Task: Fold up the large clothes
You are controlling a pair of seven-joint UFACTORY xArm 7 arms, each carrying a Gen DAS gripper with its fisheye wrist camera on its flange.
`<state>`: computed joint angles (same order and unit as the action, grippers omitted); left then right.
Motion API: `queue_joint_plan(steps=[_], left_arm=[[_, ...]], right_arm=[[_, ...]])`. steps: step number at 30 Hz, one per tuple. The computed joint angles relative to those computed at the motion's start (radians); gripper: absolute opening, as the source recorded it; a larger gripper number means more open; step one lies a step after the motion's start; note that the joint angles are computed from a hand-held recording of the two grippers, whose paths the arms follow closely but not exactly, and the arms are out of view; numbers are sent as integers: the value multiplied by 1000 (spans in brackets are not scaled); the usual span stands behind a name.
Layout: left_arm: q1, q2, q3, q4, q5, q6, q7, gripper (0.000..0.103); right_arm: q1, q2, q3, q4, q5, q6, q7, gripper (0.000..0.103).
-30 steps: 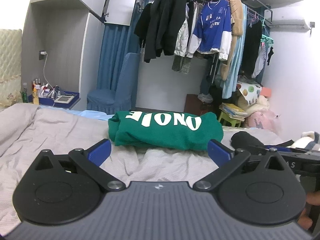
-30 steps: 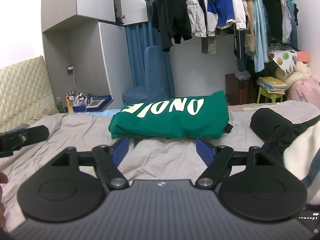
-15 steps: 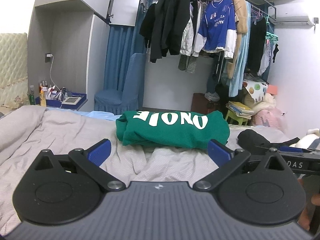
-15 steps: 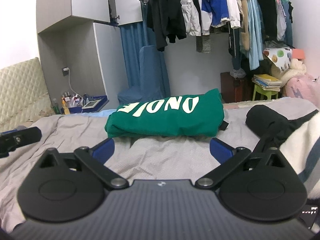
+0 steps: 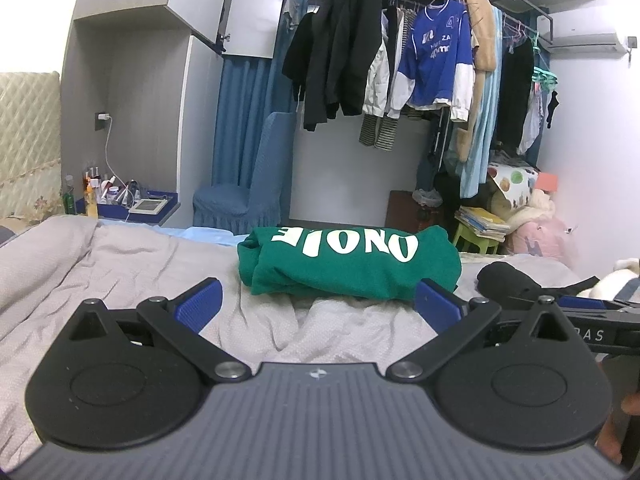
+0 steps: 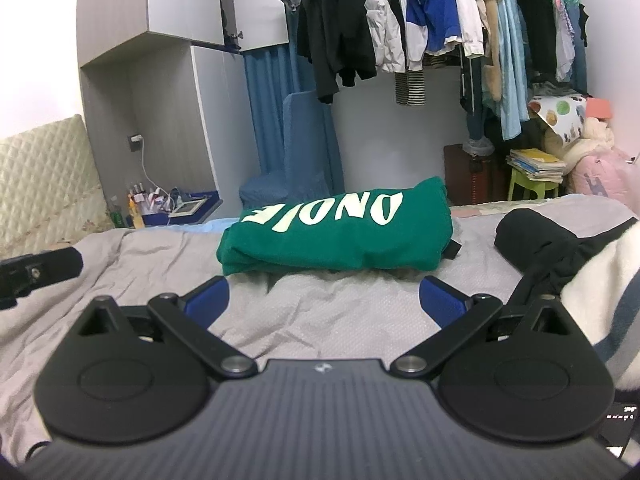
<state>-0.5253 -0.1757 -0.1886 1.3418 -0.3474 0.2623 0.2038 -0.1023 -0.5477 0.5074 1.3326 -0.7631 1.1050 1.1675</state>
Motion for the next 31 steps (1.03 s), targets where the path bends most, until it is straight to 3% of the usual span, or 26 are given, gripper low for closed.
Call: queue_joint_plan(steps=[31], left_arm=[[-40,-73,40,-48,-78,-2,60,103]], right_arm=[[16,31,30,72,-49,76,-28,103]])
